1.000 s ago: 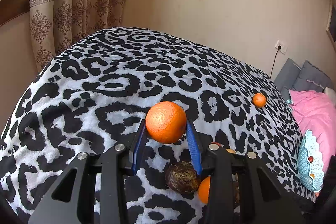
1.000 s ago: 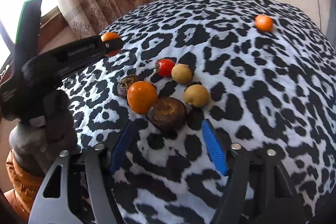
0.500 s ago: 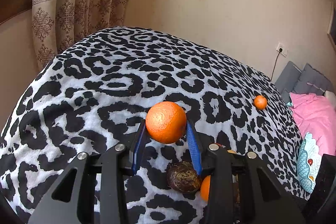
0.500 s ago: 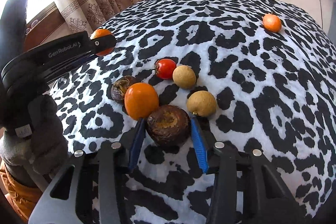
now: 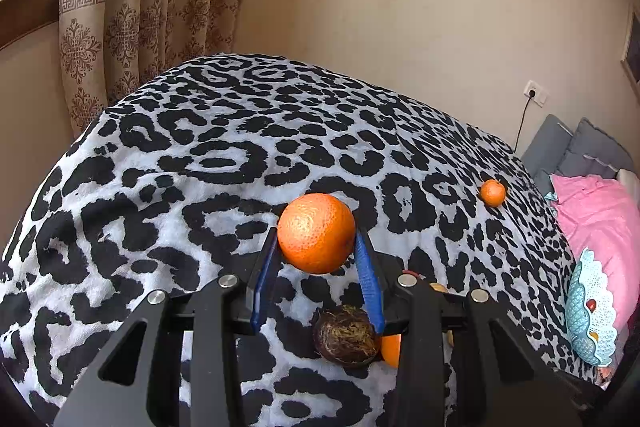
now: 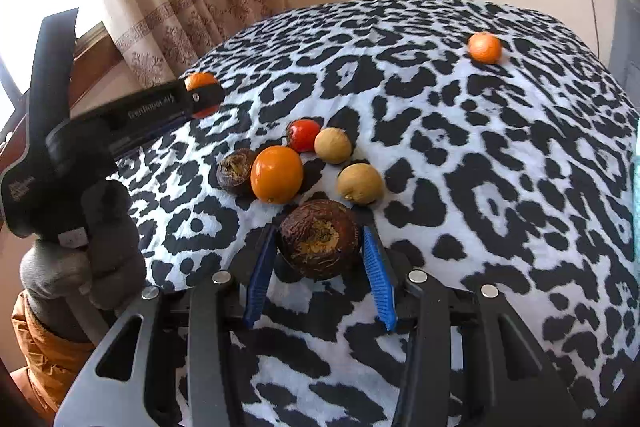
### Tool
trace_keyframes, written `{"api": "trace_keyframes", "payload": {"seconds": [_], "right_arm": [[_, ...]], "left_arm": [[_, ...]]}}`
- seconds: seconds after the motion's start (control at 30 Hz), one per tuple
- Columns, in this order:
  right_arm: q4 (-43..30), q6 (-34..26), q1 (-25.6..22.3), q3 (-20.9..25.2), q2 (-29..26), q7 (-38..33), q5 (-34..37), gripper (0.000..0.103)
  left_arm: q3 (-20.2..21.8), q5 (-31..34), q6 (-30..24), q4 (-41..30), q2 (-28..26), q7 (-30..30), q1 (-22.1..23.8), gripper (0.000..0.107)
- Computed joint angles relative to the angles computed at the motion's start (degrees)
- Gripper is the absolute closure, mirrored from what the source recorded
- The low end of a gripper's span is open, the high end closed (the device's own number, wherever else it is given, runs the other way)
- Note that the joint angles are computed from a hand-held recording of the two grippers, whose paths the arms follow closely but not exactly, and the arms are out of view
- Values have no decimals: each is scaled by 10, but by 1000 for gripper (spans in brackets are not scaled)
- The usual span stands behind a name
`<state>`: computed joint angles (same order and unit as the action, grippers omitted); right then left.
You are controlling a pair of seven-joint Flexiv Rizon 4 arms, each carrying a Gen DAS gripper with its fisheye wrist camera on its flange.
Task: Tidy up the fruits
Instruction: 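Grasp the brown dried fruit with right tool while left tool holds the mandarin, then carry the brown fruit into the blue basket and open right tool while left holds mandarin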
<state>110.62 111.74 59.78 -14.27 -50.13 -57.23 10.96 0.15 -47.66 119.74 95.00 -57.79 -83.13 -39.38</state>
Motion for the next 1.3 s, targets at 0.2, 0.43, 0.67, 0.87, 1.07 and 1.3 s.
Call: {"api": "trace_keyframes", "payload": {"seconds": [0.2,0.43,0.67,0.87,1.07,1.3], "right_arm": [[31,23,22,-19,14,1,40,58],[69,45,60,-62,28,-7,107,58],[105,70,84,-95,41,-12,181,58],[137,77,108,-128,46,-12,243,58],[166,90,114,-146,49,-1,281,58],[184,89,94,-137,46,16,294,58]], "left_arm": [[3,-2,1,-2,-2,4,-6,69],[4,-7,2,-4,-3,10,-9,69],[7,-17,1,-9,-6,22,-15,69],[9,-28,0,-15,-10,35,-22,69],[11,-40,0,-21,-14,49,-28,69],[15,-62,-3,-30,-19,69,-38,69]]}}
